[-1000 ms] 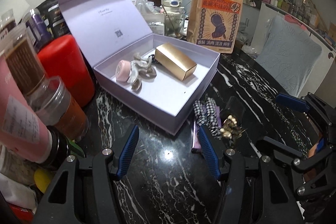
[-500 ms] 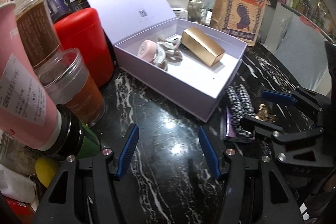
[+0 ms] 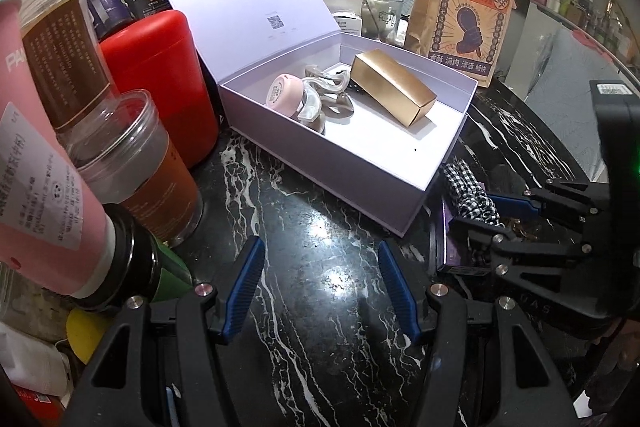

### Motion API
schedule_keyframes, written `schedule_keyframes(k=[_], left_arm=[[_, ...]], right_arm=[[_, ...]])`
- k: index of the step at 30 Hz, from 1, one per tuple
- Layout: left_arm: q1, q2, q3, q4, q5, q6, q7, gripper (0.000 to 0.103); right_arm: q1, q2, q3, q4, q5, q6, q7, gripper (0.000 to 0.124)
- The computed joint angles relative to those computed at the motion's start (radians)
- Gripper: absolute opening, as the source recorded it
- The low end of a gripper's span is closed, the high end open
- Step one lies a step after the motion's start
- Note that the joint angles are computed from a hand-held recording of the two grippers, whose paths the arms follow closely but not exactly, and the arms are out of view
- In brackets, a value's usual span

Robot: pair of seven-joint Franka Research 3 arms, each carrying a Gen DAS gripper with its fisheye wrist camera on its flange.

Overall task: Organize rigid objects
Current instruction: 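Grasp the black-and-white checkered scrunchie with the right tool, then grasp the gold keychain with the left tool while the right tool holds the scrunchie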

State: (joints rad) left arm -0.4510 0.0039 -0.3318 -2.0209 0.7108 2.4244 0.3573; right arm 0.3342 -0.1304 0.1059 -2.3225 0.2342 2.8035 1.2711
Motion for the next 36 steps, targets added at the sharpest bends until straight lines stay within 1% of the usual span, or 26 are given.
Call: schedule_keyframes(k=[3, 4, 6, 8, 11, 14, 20, 25, 32, 36], left_arm=[[-0.001, -0.001, 0.000, -0.002, -0.003, 0.012, -0.002, 0.058], [0.000, -0.002, 0.000, -0.003, -0.005, 0.018, -0.002, 0.058], [-0.001, 0.004, 0.000, 0.004, -0.004, 0.025, -0.002, 0.058], [-0.005, 0.012, -0.002, 0.014, -0.001, 0.030, 0.002, 0.058], [-0.011, 0.027, -0.002, 0.028, -0.001, 0.056, 0.013, 0.058], [-0.019, 0.050, -0.001, 0.047, -0.011, 0.087, 0.037, 0.058], [-0.050, 0.115, 0.000, 0.103, -0.035, 0.159, 0.107, 0.058], [-0.085, 0.181, 0.006, 0.164, -0.049, 0.207, 0.174, 0.058], [-0.116, 0.260, 0.008, 0.228, -0.150, 0.248, 0.283, 0.058], [-0.140, 0.293, 0.016, 0.265, -0.182, 0.229, 0.320, 0.058]], right_arm=[[0.028, -0.024, -0.033, -0.020, 0.131, 0.011, -0.094, 0.028], [0.049, -0.038, -0.054, -0.028, 0.220, 0.014, -0.163, 0.027], [0.073, -0.064, -0.081, -0.035, 0.345, 0.001, -0.261, 0.027], [0.076, -0.095, -0.087, -0.051, 0.408, 0.005, -0.314, 0.027], [0.066, -0.145, -0.085, -0.088, 0.432, 0.033, -0.336, 0.027], [0.055, -0.197, -0.093, -0.126, 0.439, 0.039, -0.332, 0.027], [0.001, -0.261, -0.106, -0.195, 0.395, 0.056, -0.274, 0.027], [-0.027, -0.299, -0.133, -0.248, 0.371, 0.042, -0.241, 0.027], [-0.052, -0.343, -0.153, -0.306, 0.349, 0.056, -0.220, 0.027], [-0.051, -0.348, -0.171, -0.320, 0.352, 0.055, -0.224, 0.027]])
